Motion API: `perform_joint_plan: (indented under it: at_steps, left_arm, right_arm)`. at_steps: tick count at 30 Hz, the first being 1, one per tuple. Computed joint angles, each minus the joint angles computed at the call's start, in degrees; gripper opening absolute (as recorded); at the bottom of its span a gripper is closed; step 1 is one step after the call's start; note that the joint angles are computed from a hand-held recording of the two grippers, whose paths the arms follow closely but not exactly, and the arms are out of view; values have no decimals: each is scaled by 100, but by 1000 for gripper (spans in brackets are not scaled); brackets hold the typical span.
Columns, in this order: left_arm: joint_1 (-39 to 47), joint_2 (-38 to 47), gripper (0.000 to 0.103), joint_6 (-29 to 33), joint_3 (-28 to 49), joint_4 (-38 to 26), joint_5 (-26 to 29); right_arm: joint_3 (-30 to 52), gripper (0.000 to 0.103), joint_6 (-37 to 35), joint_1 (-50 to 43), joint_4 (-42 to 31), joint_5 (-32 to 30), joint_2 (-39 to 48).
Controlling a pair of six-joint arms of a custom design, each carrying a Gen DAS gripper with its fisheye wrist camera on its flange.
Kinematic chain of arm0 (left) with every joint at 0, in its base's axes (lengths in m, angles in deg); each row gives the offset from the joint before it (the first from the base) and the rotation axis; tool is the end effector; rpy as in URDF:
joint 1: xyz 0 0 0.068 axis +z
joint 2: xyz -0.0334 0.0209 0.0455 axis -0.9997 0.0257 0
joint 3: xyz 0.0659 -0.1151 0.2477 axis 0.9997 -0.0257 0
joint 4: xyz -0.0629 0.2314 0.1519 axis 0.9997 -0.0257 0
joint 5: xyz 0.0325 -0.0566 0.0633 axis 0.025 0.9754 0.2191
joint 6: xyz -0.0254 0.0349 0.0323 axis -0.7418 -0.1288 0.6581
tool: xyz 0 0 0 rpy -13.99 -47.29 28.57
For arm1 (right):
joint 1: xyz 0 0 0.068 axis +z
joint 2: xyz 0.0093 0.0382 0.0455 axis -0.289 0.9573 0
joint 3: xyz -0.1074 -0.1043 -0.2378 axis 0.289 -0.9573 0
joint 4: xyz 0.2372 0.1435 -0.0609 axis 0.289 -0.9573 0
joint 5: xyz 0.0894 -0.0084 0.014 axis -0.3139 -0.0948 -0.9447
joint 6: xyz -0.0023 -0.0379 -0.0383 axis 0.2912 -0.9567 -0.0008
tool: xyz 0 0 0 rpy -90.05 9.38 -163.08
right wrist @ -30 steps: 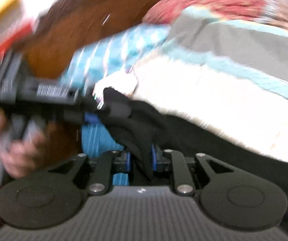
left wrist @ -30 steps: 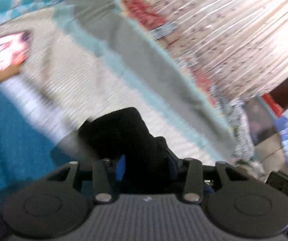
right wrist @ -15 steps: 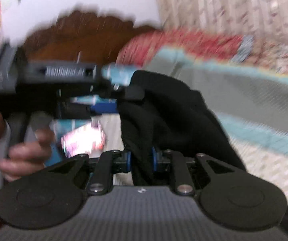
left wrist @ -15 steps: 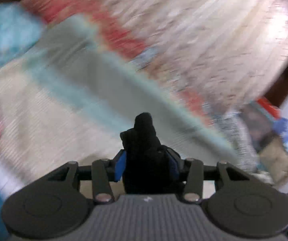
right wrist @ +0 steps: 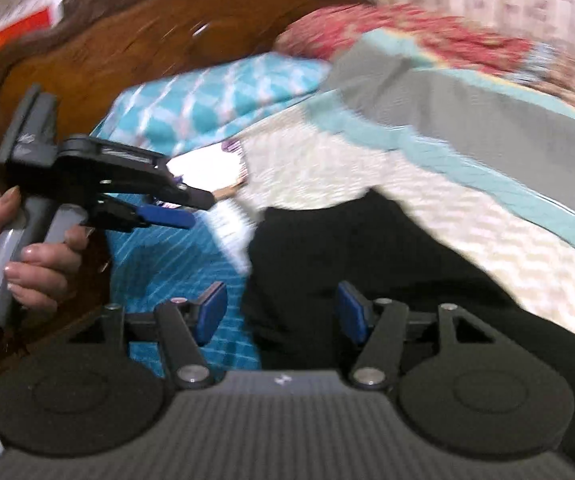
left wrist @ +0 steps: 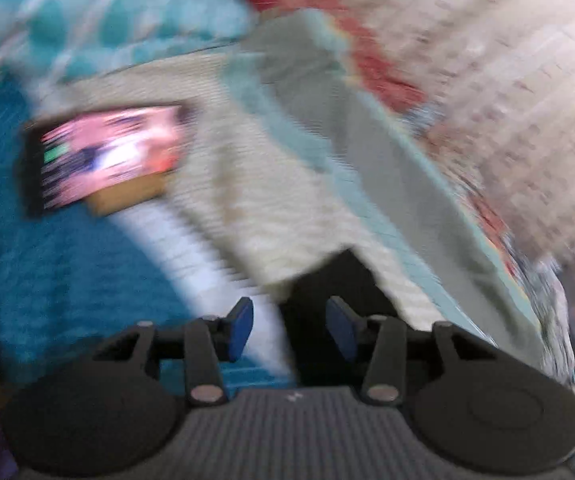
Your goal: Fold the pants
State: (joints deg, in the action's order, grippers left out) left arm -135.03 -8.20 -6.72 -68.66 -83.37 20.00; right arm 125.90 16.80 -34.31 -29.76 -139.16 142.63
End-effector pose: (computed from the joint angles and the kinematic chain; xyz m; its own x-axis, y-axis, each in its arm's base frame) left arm 0.1478 -0.1318 0.1481 -0.5471 -0.6108 -0.5724 -0.2619 0.7744 -0.5760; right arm 0.2571 -0.0527 0.1591 -0.5459 -0.3086 -0.7789 -0.6835 0.7018 0.2010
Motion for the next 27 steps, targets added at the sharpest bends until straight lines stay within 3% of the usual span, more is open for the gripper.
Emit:
perform_joint_plan:
  at_steps: [3, 6, 8, 9, 10, 13, 17, 21, 25, 27]
  left_arm:
    - [-256, 1283, 44, 698, 904, 322, 21]
    - [-248, 2621, 44, 1177, 1780, 680, 547]
    - [-327, 3428, 44, 1304, 2434, 331, 503]
    - [-338, 3893, 43, 1274, 2862, -89, 389]
    - [-319, 4275, 38, 1230, 3162, -393, 302]
    - [-335, 4453, 34, 1161, 3130, -346, 87]
    - [-511, 4604, 38, 918, 3850, -1490, -93]
    - [-596, 4414, 48, 968, 4115, -1470, -88]
    - [-914, 4782, 51, 1257, 4850, -1705, -71]
    - [-1062, 5136, 52, 1400, 5343, -1805, 116]
  right_arm:
    - [-29, 47, 96, -595, 87, 61, 219]
    - [151, 44, 244, -996, -120, 593, 744]
    - [276, 39, 154, -1164, -186, 1504, 1217]
    - [293, 32, 7, -1449, -226, 1620, 1435]
    - [387, 31, -390, -1960, -542, 1226, 1606]
    - [864, 25, -1102, -2929, -1736, 921, 1993]
    - [892, 22, -1594, -3317, -2229, 759, 1958]
    - [1178, 30, -1860, -3881, -2554, 218, 1930]
    - [1943, 34, -1965, -5249, -2817, -327, 2452]
    - [2473, 41, -1723, -5952, -2872, -495, 2895]
